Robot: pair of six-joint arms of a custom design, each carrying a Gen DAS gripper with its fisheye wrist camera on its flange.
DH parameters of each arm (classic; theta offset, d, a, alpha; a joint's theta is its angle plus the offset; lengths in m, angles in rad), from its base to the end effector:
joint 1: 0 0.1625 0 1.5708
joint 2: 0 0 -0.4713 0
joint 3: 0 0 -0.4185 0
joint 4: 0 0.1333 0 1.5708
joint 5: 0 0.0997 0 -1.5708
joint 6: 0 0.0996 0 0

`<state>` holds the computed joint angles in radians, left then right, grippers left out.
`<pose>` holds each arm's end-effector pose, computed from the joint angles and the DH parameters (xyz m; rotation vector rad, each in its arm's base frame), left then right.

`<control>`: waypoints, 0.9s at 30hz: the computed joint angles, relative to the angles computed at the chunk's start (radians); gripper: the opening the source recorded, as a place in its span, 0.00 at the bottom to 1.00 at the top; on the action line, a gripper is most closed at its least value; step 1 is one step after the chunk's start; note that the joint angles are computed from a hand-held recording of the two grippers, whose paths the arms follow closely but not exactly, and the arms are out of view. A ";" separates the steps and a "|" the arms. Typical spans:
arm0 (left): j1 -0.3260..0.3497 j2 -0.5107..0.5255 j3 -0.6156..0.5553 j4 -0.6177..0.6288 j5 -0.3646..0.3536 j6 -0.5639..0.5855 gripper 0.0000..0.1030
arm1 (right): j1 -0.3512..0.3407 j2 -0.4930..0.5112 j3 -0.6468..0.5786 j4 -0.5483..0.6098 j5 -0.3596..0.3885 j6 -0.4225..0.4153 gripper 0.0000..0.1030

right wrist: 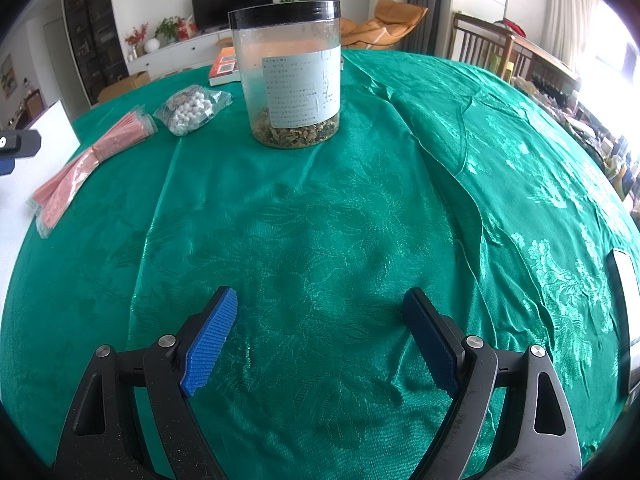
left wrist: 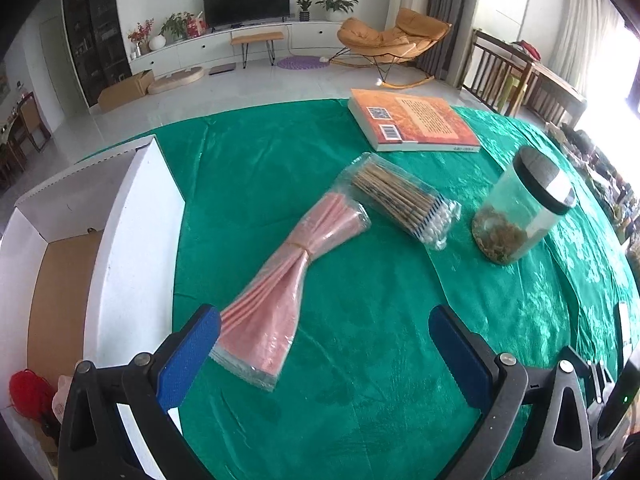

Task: Organize soft objects
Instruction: 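Move the left tool to the pink bag bundle and grasp it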

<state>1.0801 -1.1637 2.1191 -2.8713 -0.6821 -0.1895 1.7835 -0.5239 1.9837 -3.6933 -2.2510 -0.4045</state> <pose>-0.0702 -0.5784 0.2282 0.1568 2.3094 -0.7454 0.1916 -0.5527 -0.0174 0.4349 -2.2927 0.7148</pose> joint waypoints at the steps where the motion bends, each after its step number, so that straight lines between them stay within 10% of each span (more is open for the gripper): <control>1: 0.013 0.002 -0.014 0.012 -0.012 -0.002 1.00 | 0.000 0.000 0.000 0.000 0.000 0.000 0.85; 15: 0.124 0.168 -0.150 0.070 0.107 0.090 1.00 | 0.000 0.000 0.000 0.001 0.000 0.001 0.85; 16: 0.132 0.161 -0.153 0.094 0.087 0.060 0.97 | 0.000 0.000 0.000 0.001 0.000 0.001 0.85; 19: 0.131 0.135 -0.114 0.049 0.039 0.051 0.44 | 0.000 0.000 0.000 0.001 0.000 0.001 0.85; 27: -0.014 -0.025 0.191 -0.049 0.010 -0.193 0.38 | 0.001 0.000 0.000 0.001 0.000 0.001 0.85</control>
<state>1.0661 -1.1887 2.3105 -2.9202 -0.6720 -0.3826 1.7842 -0.5243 1.9839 -3.6925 -2.2514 -0.4031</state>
